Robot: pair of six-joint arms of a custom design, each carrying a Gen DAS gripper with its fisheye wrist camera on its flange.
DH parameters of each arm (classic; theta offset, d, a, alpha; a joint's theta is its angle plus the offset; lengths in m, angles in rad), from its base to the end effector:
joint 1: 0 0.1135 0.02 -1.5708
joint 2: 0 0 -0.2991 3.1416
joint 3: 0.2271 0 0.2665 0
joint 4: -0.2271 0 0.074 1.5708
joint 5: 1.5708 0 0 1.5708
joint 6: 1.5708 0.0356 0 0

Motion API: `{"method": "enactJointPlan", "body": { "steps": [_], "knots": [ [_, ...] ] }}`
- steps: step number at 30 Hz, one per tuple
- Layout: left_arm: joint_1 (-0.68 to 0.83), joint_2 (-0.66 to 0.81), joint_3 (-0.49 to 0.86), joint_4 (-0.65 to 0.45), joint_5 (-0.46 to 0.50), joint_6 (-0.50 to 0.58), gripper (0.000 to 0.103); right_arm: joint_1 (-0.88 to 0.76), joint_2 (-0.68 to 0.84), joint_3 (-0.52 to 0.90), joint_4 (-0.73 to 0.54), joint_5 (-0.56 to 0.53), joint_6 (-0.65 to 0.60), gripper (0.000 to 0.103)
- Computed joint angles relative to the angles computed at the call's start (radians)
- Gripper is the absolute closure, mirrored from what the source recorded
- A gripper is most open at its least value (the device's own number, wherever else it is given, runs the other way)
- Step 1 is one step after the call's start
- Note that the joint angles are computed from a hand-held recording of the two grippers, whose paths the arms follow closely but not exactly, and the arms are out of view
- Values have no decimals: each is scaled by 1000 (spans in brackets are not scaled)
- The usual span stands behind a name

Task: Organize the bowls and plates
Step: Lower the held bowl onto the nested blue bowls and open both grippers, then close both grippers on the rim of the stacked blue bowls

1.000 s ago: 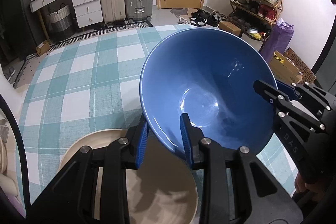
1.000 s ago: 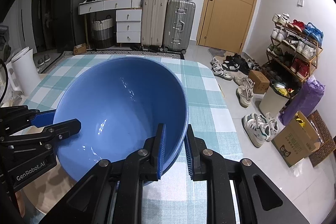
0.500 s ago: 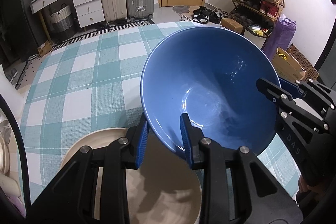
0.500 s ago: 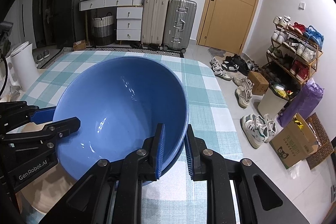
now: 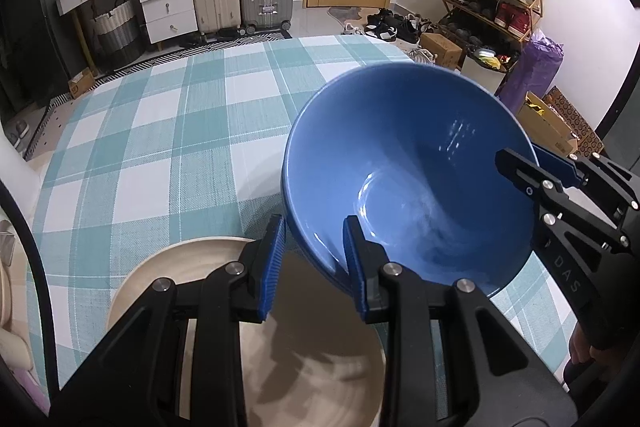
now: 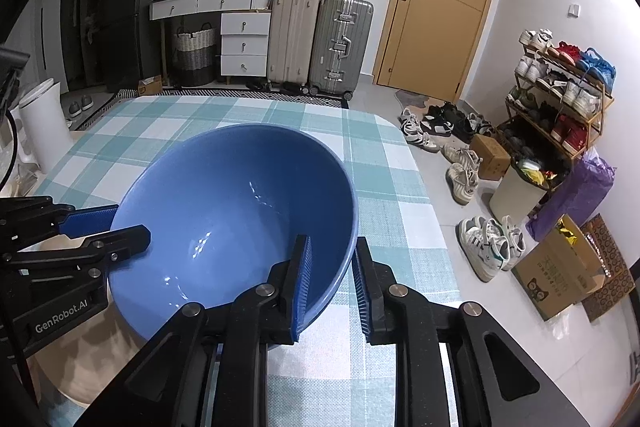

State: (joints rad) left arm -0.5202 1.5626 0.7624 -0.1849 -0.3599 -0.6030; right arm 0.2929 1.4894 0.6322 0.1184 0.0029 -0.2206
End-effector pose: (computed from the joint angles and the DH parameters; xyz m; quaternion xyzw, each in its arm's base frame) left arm 0.2672 -0.1386 0.1787 -0.0906 0.9390 -0.0062 0.3317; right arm 0.2796 0.0842 0.1808 -0.2317 0.8849 0.0133 0.4039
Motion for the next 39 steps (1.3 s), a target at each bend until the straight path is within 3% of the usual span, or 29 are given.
{"method": "enactJointPlan", "body": {
  "steps": [7, 13, 15, 16, 18, 19, 22, 23, 27, 34, 39],
  "knots": [
    [18, -17, -5, 1, 12, 4, 76, -15, -21, -11, 2, -1, -18, 82],
    [49, -41, -22, 10, 61, 16, 69, -44, -35, -10, -19, -28, -30, 80],
    [67, -71, -42, 26, 87, 26, 56, -56, -41, -4, -36, -54, -27, 72],
    [75, -87, -51, 32, 91, 27, 51, -66, -44, 0, -42, -74, -25, 60],
    [97, -122, -71, 49, 100, 37, 21, -83, -54, 1, -51, -121, -16, 43],
    [116, -142, -85, 63, 111, 41, 18, -106, -57, 4, -58, -162, -17, 32],
    [178, -168, -112, 101, 187, 43, 9, -140, -50, 12, -65, -229, -8, 20],
    [203, -169, -121, 118, 224, 39, 0, -156, -41, 15, -65, -256, 0, 18],
    [246, -131, -133, 172, 290, 29, 1, -191, 7, 14, -19, -332, 58, 8],
    [243, 18, -103, 259, 322, 12, 1, -238, 92, 12, 51, -501, 143, 8],
    [245, 90, -83, 300, 344, -3, 4, -225, 131, 8, 93, -506, 170, 8]
  ]
}}
